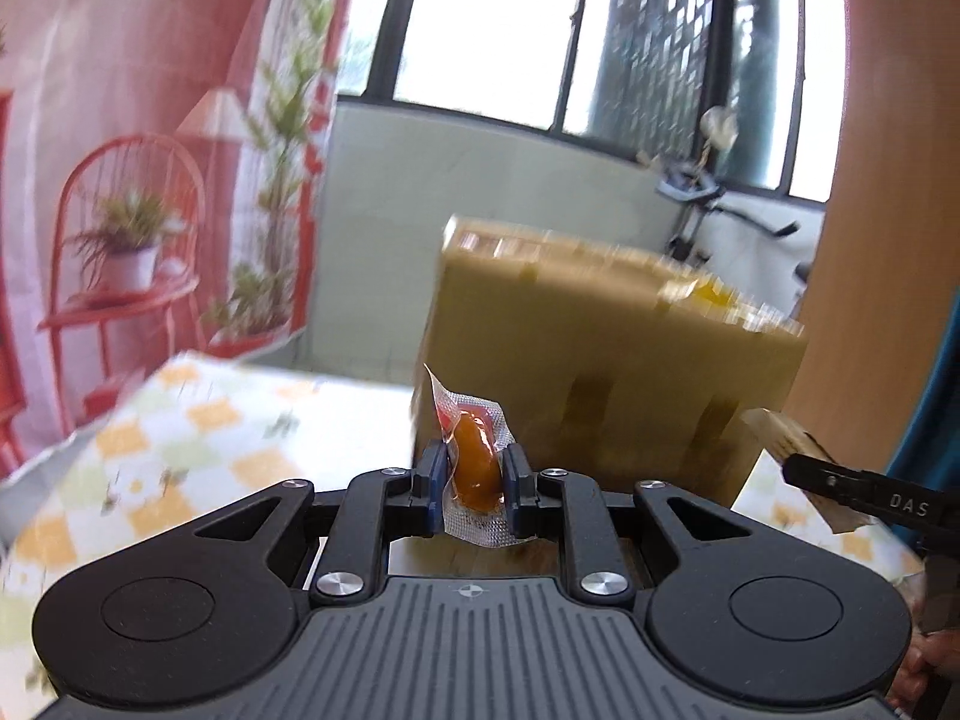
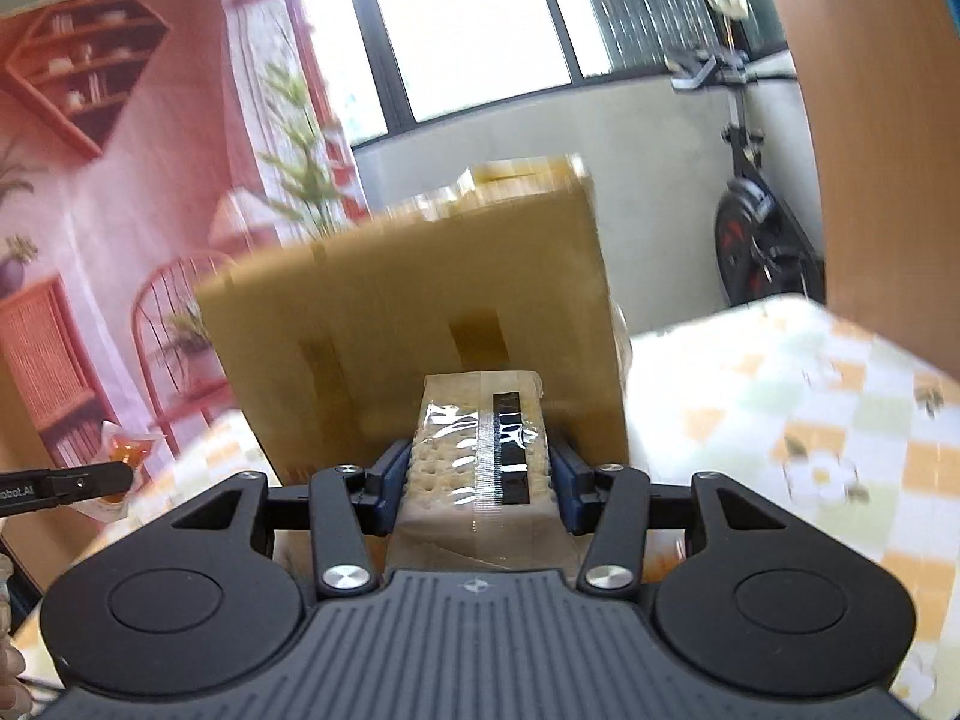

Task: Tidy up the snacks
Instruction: 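Carry the orange-wrapped snack with the left tool while the right tool carries the cracker pack, then open both tools over the floor box to drop both snacks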

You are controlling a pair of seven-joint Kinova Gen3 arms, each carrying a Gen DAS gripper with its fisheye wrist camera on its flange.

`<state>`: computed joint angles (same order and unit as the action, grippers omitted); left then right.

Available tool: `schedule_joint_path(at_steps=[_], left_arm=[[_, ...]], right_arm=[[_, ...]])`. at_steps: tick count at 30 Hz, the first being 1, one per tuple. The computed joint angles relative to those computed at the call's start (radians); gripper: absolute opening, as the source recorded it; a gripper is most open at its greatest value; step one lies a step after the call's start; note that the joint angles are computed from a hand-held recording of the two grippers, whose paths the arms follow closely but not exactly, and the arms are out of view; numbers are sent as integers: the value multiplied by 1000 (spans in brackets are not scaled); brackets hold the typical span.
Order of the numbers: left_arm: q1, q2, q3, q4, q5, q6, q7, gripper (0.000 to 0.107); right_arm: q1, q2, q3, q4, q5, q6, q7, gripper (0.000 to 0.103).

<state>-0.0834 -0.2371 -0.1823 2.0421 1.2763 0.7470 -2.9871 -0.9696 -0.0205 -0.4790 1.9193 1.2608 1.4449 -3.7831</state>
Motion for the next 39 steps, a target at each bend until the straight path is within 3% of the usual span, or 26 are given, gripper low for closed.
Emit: schedule_joint_path(at_steps=[5, 13, 17, 22, 31, 33, 36, 39], left_arm=[[20, 40, 21, -86, 54, 32, -7, 21], [41, 171, 113, -295, 41, 52, 105, 21], [55, 246, 169, -401, -36, 26, 197, 21], [58, 325, 223, -508, -154, 7, 301, 21], [44, 402, 289, -594, -266, 32, 403, 21], [55, 407, 302, -592, -296, 1, 426, 22], [67, 392, 315, -570, -334, -62, 442, 33], [43, 381, 315, -560, -302, -39, 430, 40]], right_arm=[[36, -30, 21, -29, 92, -40, 73, 50], [183, -59, 76, -133, 160, -234, 231, 50], [248, -15, 113, -206, 182, -324, 352, 50], [298, 45, 182, -269, 143, -418, 409, 50], [342, 61, 241, -250, 119, -562, 408, 50], [348, 52, 241, -231, 132, -582, 396, 51], [353, 43, 232, -235, 99, -582, 467, 52], [337, 40, 213, -235, 113, -526, 481, 59]])
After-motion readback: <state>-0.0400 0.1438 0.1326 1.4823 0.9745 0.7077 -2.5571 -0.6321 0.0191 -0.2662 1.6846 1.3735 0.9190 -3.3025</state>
